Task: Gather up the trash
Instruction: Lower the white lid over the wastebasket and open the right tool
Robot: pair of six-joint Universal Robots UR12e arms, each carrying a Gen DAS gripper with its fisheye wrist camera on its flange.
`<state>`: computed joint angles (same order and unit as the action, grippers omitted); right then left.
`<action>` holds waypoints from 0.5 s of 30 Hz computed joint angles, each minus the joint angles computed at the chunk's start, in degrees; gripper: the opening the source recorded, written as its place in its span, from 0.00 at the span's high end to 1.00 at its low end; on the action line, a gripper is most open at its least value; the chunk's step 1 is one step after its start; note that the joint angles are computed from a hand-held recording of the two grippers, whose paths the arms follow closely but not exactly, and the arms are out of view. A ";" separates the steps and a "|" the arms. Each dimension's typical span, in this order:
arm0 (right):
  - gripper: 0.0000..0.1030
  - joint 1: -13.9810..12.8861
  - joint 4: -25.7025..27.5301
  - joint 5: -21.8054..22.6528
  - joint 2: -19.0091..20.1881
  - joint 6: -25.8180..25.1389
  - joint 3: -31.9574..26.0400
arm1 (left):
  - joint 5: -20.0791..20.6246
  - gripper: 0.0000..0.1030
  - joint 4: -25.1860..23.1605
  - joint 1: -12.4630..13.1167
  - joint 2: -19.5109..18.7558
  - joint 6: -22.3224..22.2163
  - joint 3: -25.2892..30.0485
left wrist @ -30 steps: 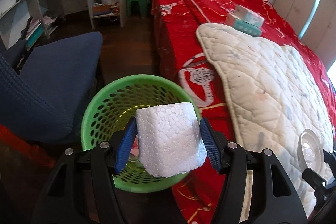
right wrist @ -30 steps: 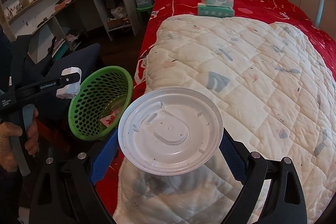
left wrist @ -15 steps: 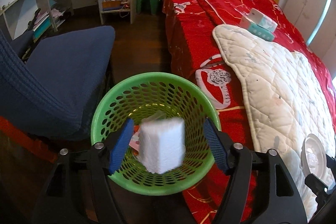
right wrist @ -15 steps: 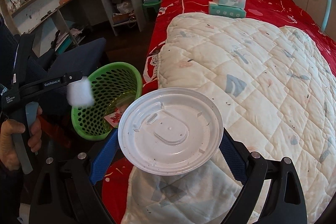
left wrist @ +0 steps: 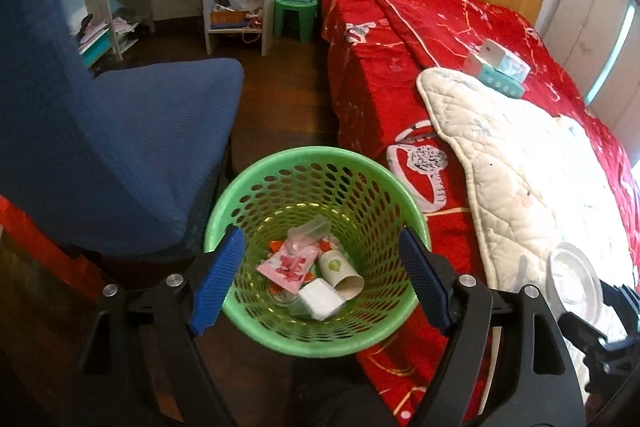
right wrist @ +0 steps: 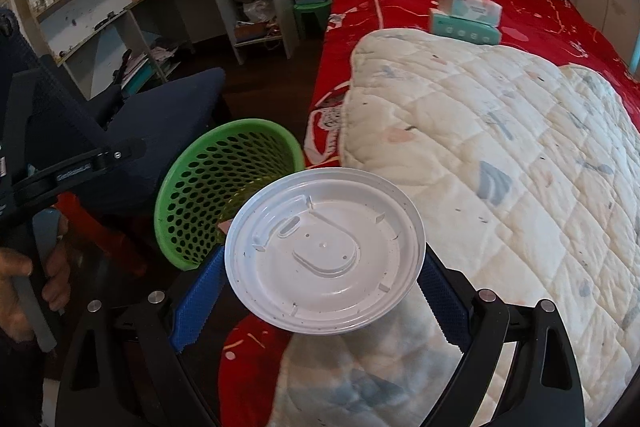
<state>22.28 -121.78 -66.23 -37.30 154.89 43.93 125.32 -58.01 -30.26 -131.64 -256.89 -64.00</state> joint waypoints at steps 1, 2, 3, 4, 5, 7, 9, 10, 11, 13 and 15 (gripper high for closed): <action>0.14 0.20 0.24 0.17 0.21 -0.16 -0.34 | 0.40 0.23 -0.43 -0.15 0.33 -0.57 -0.37; 0.14 0.33 0.41 0.31 0.33 -0.26 -0.53 | 0.84 0.22 -0.97 -0.33 0.71 -1.28 -0.82; 0.14 0.55 0.78 0.50 0.60 -0.41 -0.96 | 1.27 0.21 -1.29 -0.51 1.11 -2.06 -1.37; 0.14 0.79 1.16 0.67 0.92 -0.55 -1.48 | 1.52 0.20 -1.34 -0.62 1.46 -2.63 -1.89; 0.14 0.96 1.46 0.78 1.16 -0.68 -1.87 | 1.92 0.20 -1.51 -0.84 1.88 -3.46 -2.53; 0.14 1.48 2.40 1.10 1.84 -1.03 -2.97 | 2.51 0.20 -2.17 -1.17 2.71 -5.11 -3.72; 0.14 1.92 3.25 1.47 2.49 -1.25 -4.04 | 2.84 0.19 -2.78 -1.42 3.40 -6.47 -4.69; 0.14 2.21 3.79 1.71 2.86 -1.34 -4.66 | 3.09 0.19 -3.05 -1.51 3.76 -6.92 -5.20; 0.14 2.47 4.15 1.97 3.14 -1.42 -5.14 | 3.39 0.19 -3.61 -1.67 4.10 -7.55 -5.63; 0.14 3.00 4.62 2.45 3.66 -1.64 -6.04 | 3.72 0.18 -4.13 -1.87 4.76 -8.71 -6.58; 0.14 3.48 5.18 2.78 4.25 -1.96 -7.10 | 3.99 0.17 -4.88 -1.98 5.43 -10.14 -7.53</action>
